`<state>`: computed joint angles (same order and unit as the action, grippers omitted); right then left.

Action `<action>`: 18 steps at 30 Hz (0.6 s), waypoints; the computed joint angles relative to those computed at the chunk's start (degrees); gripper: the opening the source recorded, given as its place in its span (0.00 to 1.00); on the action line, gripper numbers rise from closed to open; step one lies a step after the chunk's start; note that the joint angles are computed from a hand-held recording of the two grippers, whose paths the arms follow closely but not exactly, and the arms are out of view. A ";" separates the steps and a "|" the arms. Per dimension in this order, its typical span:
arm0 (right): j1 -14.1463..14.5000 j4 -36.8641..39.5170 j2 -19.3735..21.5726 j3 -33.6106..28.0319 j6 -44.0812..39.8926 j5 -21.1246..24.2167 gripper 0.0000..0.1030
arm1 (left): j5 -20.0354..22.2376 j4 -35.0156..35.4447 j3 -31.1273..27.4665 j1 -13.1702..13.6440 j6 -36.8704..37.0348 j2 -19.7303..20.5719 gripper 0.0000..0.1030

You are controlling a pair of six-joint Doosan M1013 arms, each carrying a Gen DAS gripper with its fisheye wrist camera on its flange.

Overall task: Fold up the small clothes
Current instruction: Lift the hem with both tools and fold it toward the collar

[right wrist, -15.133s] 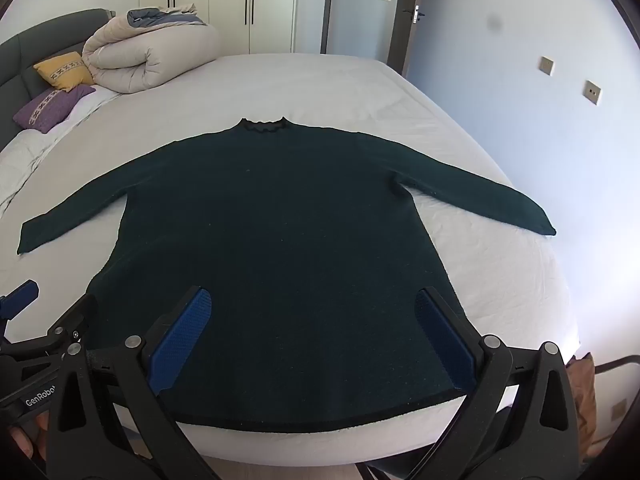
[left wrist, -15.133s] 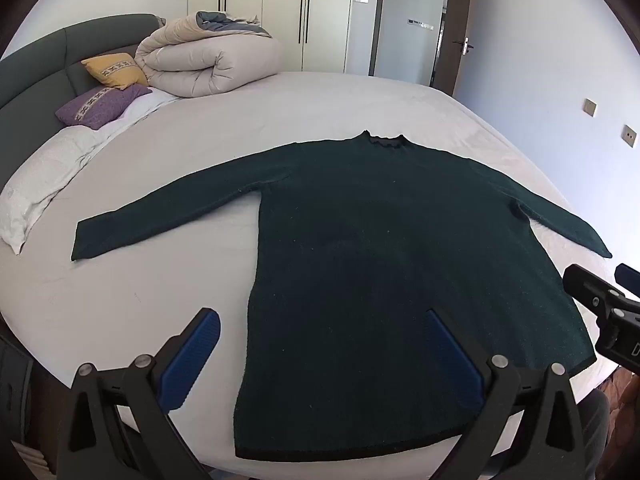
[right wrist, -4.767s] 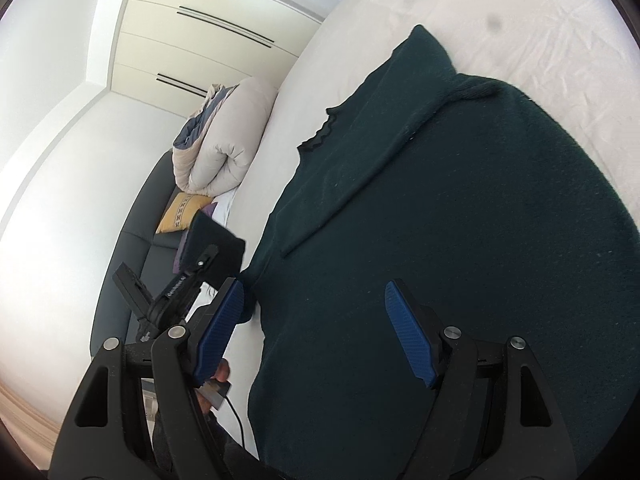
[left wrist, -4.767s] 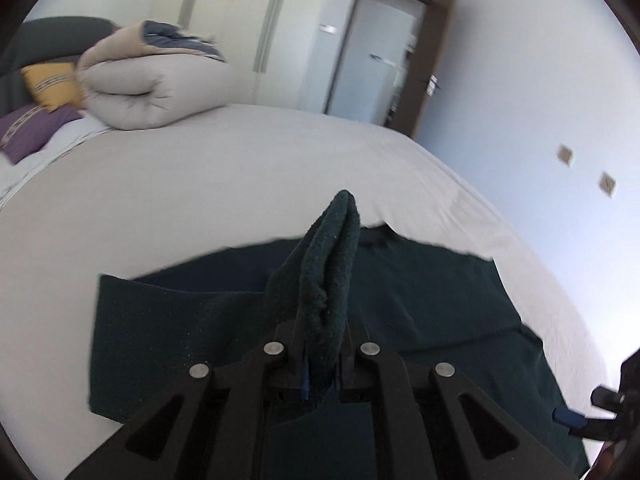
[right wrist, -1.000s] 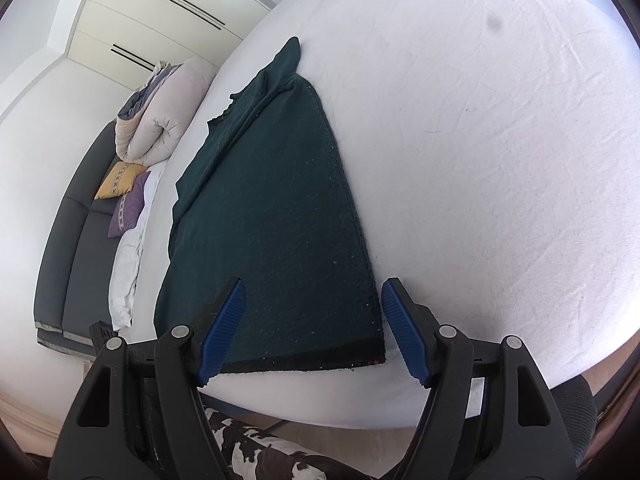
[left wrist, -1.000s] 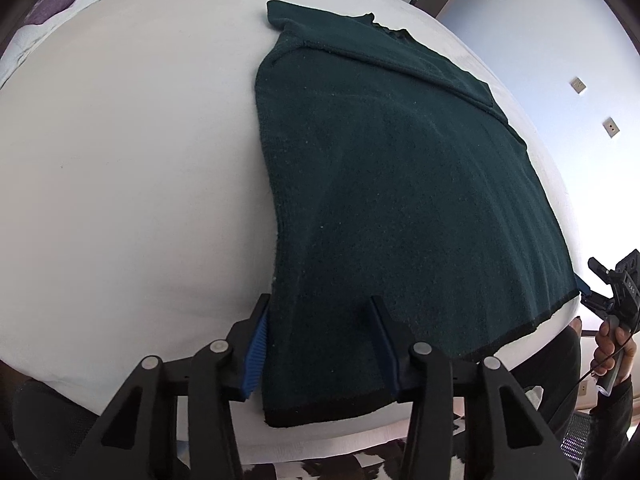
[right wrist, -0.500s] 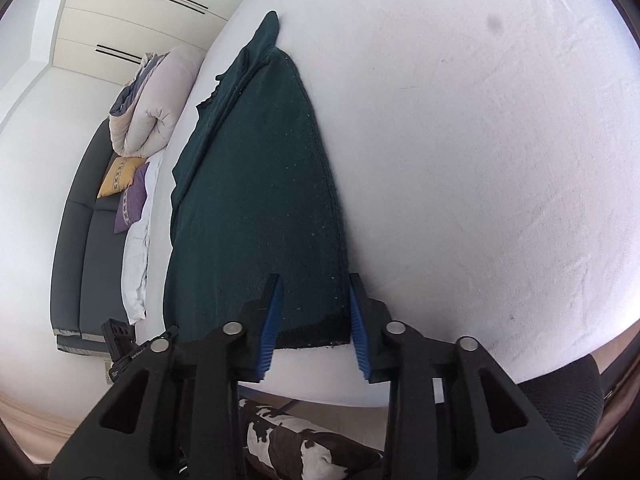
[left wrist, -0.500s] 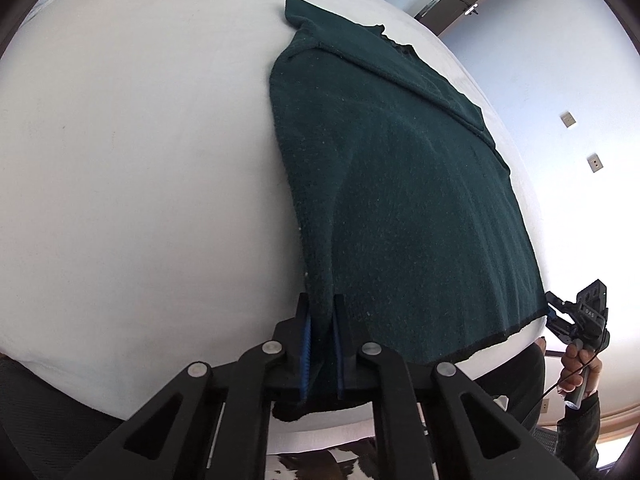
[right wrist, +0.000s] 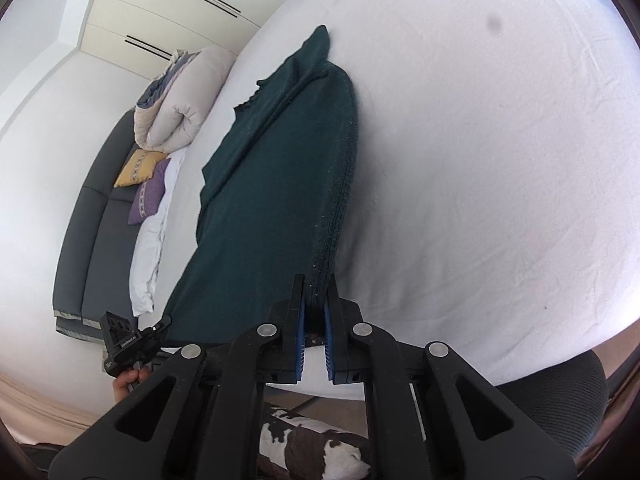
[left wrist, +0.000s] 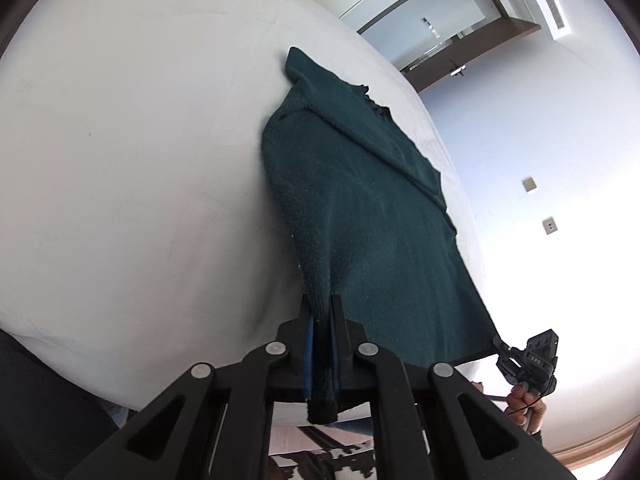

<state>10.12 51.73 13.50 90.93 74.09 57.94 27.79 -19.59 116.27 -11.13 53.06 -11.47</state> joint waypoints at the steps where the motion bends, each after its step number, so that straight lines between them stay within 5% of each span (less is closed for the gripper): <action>1: -0.11 0.91 0.18 -0.35 -0.19 0.22 0.06 | -0.83 -1.33 0.09 0.21 0.94 -0.18 0.06; 10: 0.86 4.88 3.63 -6.86 0.68 -0.24 0.06 | -4.86 -14.87 -1.06 3.50 11.92 0.87 0.06; 18: 3.72 1.11 11.90 -21.54 7.30 -2.48 0.06 | -5.32 -22.34 -6.79 8.22 21.69 5.54 0.05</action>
